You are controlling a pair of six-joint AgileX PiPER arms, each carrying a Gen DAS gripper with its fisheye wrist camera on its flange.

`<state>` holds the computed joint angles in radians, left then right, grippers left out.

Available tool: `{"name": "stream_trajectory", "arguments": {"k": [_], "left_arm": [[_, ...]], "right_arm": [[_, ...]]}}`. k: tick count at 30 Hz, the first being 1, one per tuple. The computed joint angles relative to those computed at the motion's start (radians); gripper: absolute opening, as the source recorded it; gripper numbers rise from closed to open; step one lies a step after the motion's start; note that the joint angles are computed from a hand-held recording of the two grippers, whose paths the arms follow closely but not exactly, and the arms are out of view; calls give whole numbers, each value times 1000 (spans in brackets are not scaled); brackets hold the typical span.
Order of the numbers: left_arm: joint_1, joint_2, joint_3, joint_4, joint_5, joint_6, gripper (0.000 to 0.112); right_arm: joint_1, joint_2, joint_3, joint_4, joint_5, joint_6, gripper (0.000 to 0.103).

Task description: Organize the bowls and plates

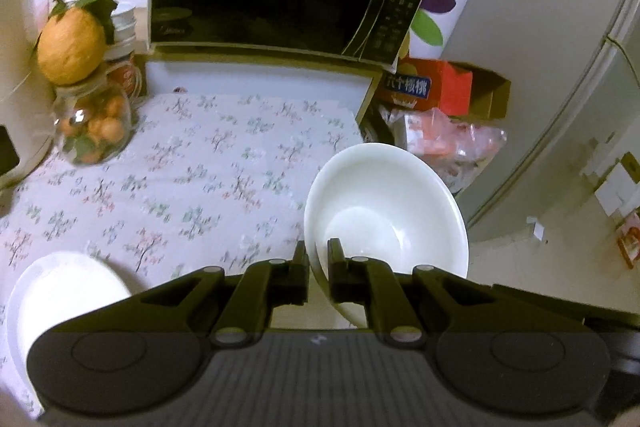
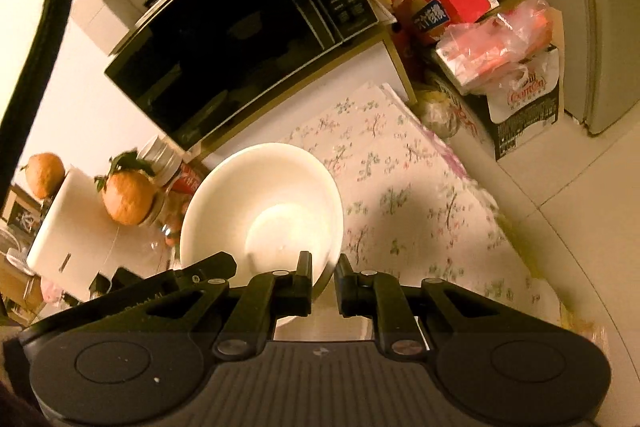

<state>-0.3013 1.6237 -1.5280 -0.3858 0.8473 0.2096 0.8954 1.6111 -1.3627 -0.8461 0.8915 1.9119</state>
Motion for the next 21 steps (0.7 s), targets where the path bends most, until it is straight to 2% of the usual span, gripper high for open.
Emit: {"name": "stream_trajectory", "arguments": {"k": [7, 17, 21], "left_arm": [[22, -41, 89, 13, -20, 61, 9], [40, 25, 89, 71, 6, 34, 10], [44, 55, 79, 88, 14, 14, 10]], "right_arm": [[31, 56, -50, 63, 42, -73, 12], [-34, 147, -105, 238, -19, -251, 14], [-54, 190, -146, 291, -11, -319, 14]]}}
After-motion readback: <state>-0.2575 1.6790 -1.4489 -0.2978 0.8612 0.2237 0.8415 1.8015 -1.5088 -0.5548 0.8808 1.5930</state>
